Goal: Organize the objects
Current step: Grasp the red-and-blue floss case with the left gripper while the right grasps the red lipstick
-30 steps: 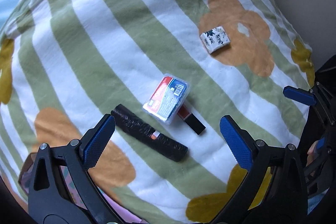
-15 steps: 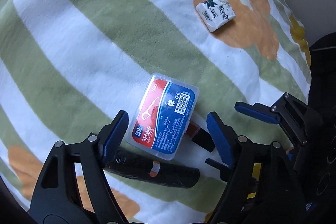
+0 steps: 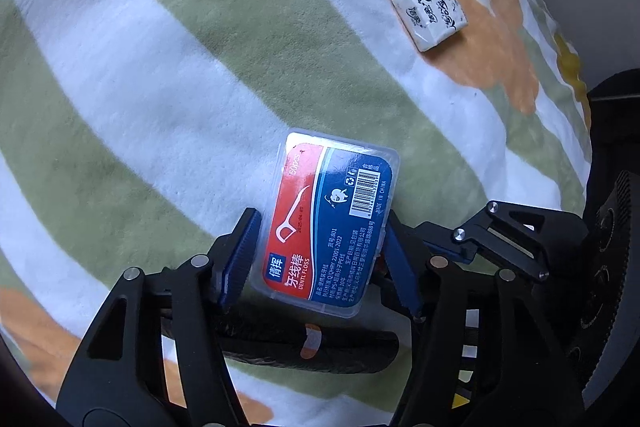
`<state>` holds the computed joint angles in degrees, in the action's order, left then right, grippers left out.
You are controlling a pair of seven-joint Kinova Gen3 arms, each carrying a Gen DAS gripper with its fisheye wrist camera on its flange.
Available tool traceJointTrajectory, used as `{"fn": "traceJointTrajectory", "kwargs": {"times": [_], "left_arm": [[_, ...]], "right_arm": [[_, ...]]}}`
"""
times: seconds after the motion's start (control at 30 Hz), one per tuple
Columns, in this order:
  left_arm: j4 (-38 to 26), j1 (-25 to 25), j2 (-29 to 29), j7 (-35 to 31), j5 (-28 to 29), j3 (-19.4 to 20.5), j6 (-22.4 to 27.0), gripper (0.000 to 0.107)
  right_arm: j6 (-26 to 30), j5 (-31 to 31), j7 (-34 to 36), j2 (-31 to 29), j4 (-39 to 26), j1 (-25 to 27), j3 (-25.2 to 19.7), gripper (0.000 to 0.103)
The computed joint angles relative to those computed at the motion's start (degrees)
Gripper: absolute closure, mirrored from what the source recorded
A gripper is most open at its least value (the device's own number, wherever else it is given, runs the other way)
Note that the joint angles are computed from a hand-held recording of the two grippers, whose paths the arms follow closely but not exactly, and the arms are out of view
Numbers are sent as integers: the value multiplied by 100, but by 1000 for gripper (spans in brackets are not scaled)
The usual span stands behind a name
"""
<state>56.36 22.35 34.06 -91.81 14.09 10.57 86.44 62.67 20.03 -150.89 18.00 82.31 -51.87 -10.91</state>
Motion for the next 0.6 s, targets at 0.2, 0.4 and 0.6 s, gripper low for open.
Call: {"fn": "traceJointTrajectory", "kwargs": {"times": [0.2,0.4,0.6], "left_arm": [[-27,-25,-90,109,30,-14,-40,51],[-211,2,-227,268,-6,-33,38,52],[-192,40,-547,686,-2,-78,-16,52]], "right_arm": [[77,-46,12,-77,-1,24,-11,85],[266,-63,-6,-254,-6,26,-79,85],[678,52,-154,-502,-120,-52,-187,85]]}}
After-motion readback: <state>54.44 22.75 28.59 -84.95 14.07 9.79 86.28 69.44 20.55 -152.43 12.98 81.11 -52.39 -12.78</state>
